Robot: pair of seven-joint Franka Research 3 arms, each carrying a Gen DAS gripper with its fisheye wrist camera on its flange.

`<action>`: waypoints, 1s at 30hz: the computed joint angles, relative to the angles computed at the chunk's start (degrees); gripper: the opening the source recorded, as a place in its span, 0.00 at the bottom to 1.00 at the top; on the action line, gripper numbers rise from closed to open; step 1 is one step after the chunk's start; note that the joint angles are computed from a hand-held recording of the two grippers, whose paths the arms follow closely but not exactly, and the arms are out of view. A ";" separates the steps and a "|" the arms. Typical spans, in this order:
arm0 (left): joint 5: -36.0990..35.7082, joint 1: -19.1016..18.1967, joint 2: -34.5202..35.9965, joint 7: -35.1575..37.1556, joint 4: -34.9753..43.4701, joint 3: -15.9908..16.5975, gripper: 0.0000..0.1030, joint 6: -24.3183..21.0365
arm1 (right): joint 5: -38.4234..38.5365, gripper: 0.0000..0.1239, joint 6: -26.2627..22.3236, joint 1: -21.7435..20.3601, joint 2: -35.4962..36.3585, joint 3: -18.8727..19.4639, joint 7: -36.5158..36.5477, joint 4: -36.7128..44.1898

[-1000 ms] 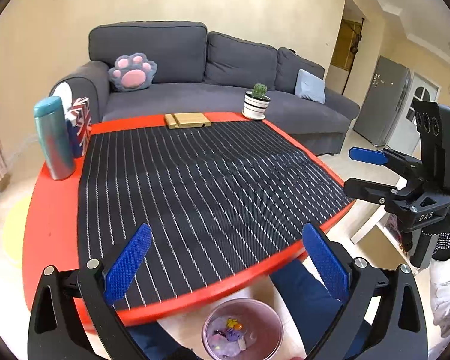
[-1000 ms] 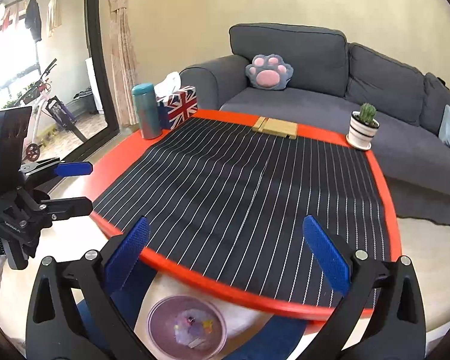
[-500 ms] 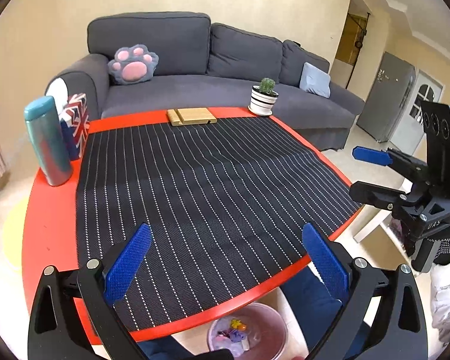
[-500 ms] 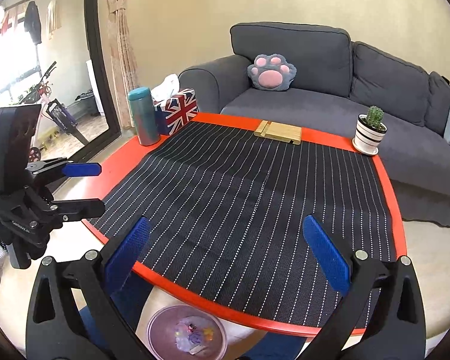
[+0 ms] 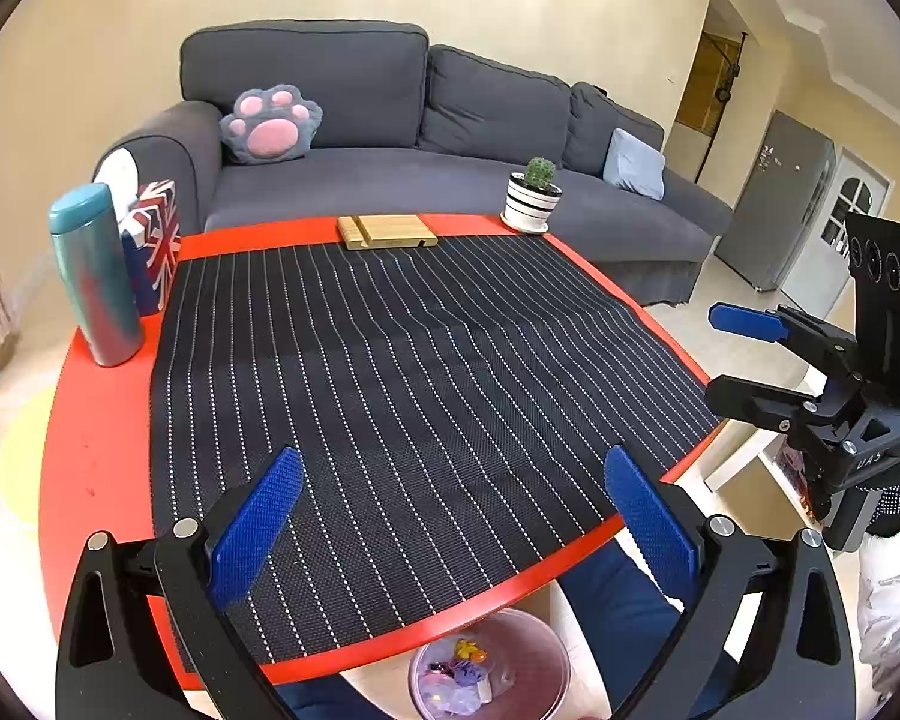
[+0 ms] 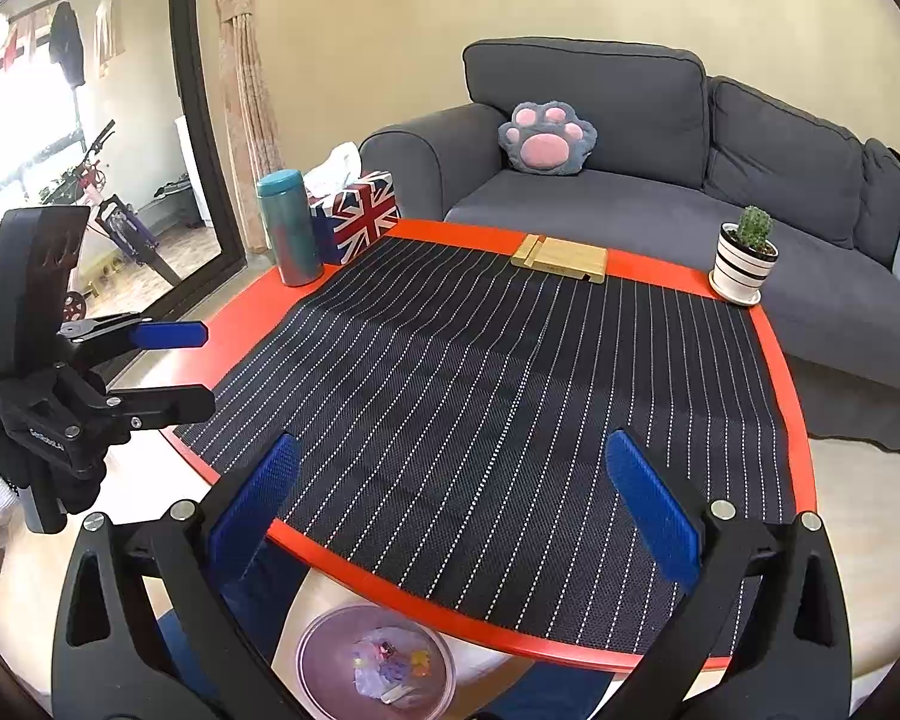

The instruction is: Collect trash

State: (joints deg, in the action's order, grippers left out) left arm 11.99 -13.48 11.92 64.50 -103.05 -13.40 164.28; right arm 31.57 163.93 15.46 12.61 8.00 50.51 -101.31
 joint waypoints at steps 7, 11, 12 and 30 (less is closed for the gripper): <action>1.43 -0.47 0.16 -1.34 0.57 0.57 0.94 -1.11 | -0.07 0.81 0.08 -0.04 -0.16 -0.10 -0.04 -0.22; 1.70 -0.39 0.05 -1.50 0.52 0.58 0.94 -1.26 | -0.32 0.81 0.21 0.08 -0.37 -0.19 -0.01 -0.37; 1.74 -0.36 0.02 -1.42 0.51 0.55 0.94 -1.25 | -0.42 0.81 0.26 0.12 -0.39 -0.21 0.04 -0.40; 1.67 -0.27 -0.25 -0.82 0.67 0.44 0.94 -1.76 | -1.06 0.81 0.02 0.23 -0.02 -0.31 0.09 0.14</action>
State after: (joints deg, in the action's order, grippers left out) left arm 13.66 -13.74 11.68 63.67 -102.37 -12.96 162.53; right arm 30.52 163.95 15.69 12.59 7.68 50.61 -101.17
